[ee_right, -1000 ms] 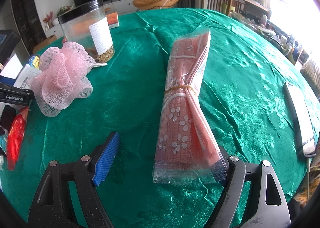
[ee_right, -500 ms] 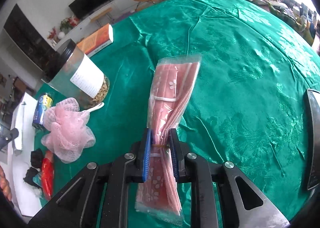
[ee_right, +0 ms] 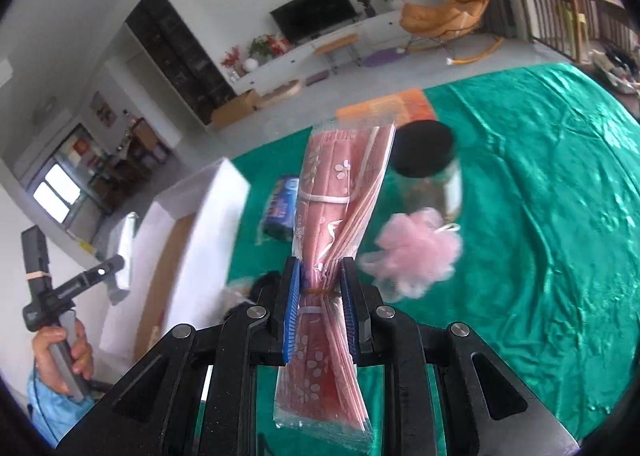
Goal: Organize soft objects
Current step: 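Drop the wipes packet into the white box while the right gripper releases the bundle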
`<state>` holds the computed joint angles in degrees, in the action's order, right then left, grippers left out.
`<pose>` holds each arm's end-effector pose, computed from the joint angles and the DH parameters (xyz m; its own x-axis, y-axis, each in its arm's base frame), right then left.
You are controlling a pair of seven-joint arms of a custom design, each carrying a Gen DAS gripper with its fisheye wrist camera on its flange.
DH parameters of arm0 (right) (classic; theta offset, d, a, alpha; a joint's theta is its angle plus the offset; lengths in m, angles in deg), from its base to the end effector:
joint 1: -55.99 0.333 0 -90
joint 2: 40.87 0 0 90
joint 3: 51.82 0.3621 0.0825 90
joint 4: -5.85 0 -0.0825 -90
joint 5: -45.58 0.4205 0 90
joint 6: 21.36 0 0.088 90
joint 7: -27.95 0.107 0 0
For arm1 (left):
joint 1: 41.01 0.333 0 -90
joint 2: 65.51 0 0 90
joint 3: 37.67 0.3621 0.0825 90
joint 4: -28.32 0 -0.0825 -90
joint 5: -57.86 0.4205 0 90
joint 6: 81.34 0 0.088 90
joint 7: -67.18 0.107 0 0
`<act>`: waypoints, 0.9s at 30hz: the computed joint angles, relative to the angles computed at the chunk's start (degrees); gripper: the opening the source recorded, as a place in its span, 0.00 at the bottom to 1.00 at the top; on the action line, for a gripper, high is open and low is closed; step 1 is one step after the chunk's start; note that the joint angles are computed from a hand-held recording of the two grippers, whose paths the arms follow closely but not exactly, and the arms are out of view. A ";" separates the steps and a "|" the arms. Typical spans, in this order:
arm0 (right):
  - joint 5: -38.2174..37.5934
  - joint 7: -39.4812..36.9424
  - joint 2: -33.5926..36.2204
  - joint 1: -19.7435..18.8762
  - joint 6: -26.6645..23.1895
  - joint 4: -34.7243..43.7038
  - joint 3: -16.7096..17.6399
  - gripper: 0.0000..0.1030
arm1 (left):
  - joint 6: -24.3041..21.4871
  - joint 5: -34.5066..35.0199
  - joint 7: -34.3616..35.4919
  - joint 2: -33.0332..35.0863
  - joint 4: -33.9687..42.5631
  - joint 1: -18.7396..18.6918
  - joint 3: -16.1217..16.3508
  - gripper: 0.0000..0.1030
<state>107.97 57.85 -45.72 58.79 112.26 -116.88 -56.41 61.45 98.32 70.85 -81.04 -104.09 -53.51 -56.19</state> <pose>0.5800 -0.0043 0.5058 0.4540 -0.7724 -0.4442 -0.7554 -0.0693 -0.6516 0.4411 -0.2813 0.5205 0.3927 -0.9038 0.1700 -0.6450 -0.4024 -0.6497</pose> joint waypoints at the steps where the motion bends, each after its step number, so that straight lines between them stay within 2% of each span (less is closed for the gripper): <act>1: 0.57 -0.30 -0.91 1.01 -1.87 -0.04 0.87 0.21 | -1.49 -0.57 -0.70 -1.49 -1.63 0.14 0.16 0.64; 5: 1.34 0.23 -2.47 6.09 -7.14 0.40 4.12 0.21 | -5.82 -3.67 -1.67 -7.08 -7.97 -0.03 0.39 0.64; 7: 1.99 0.37 -2.51 8.76 -7.28 0.54 5.72 0.21 | -7.39 -4.91 -1.46 -8.09 -9.73 -0.19 0.22 0.65; 8: 2.30 0.12 -2.39 10.04 -6.96 0.54 6.43 0.24 | -8.03 -5.17 -1.99 -8.11 -10.22 -0.08 -0.09 0.68; 10: 1.61 0.09 -1.34 12.11 -7.68 0.95 7.43 0.41 | -8.00 -5.05 -3.90 -8.63 -11.59 0.18 -0.52 0.86; 11: 0.27 1.05 -0.60 12.73 -7.95 1.20 7.74 0.67 | -8.01 -4.53 -5.53 -8.85 -12.03 0.45 -1.07 0.96; 12: -0.79 2.05 -0.14 13.13 -7.71 1.14 7.92 0.75 | -7.75 -3.34 -7.59 -9.15 -12.43 0.82 -1.83 0.97; 14: -0.85 1.03 0.03 13.20 -6.01 -0.17 7.50 0.74 | -7.05 -1.34 -10.07 -9.47 -12.65 1.09 -2.65 0.97; 18: -1.74 -1.29 0.56 11.54 2.58 -3.47 6.05 0.74 | -3.68 4.96 -14.67 -6.22 -9.64 1.38 -4.91 0.97; 21: -1.38 -4.16 1.55 9.64 12.84 -6.29 4.87 0.74 | -0.20 11.74 -16.41 -0.15 -4.17 0.61 -6.28 0.97; 25: -1.41 -5.86 4.88 6.93 27.74 -8.93 3.73 0.74 | 4.44 19.55 -17.11 10.39 4.48 -2.90 -6.98 0.97; 27: -1.27 -5.95 7.42 5.34 32.92 -9.29 3.36 0.74 | 6.75 20.64 -15.66 16.50 8.70 -5.30 -6.81 0.97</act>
<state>106.70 51.90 -38.31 64.13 145.18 -126.17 -53.05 68.19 118.95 55.19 -64.53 -95.39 -58.81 -63.00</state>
